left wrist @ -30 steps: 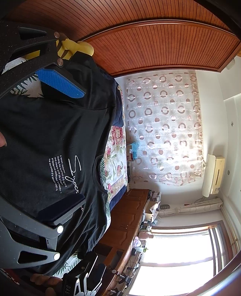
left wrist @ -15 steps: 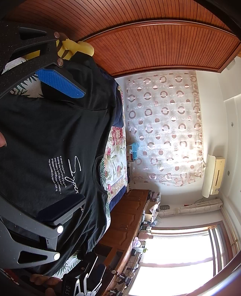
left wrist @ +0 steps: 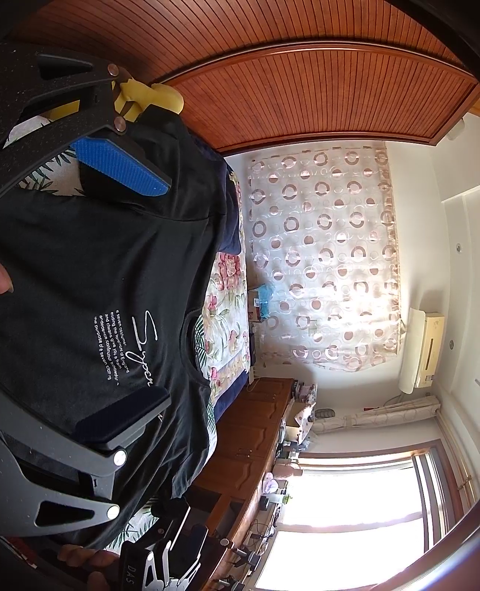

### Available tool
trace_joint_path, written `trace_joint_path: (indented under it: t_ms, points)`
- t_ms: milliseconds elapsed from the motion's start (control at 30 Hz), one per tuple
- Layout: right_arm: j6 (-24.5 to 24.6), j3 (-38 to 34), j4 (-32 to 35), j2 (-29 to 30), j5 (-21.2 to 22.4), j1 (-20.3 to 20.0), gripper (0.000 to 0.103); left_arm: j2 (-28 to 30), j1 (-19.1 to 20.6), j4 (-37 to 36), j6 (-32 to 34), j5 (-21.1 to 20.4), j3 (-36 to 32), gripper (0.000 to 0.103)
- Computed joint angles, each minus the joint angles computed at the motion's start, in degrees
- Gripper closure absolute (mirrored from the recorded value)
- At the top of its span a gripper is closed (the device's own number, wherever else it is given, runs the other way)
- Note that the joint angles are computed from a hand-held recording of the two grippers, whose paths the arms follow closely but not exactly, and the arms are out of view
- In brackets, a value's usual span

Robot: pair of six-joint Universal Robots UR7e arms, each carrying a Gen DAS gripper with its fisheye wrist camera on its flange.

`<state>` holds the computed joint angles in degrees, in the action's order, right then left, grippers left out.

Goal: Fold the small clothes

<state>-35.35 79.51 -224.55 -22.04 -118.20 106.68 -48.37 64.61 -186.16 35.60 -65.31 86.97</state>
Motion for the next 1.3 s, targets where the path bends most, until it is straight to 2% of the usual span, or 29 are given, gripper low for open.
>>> trace_joint_path:
  t_ms: [567, 700, 1000, 1300]
  points:
    - [0.30, 0.37, 0.17, -0.03, -0.01, 0.02, 0.000, -0.29, -0.08, 0.27, -0.01, -0.12, -0.03, 0.000]
    - [0.86, 0.55, 1.17, -0.10, 0.78, -0.34, 0.000, -0.57, -0.51, 3.04, -1.07, 0.84, -1.36, 0.000]
    - [1.54, -0.71, 6.47, 0.11, 2.05, -1.64, 0.000, 0.60, 0.52, 9.63, -2.46, 3.01, -6.30, 0.000]
    - [1.90, -1.78, 13.58, -0.95, 2.12, -2.68, 0.000, 1.50, 4.59, 14.12, -2.54, 1.12, -10.90, 0.000]
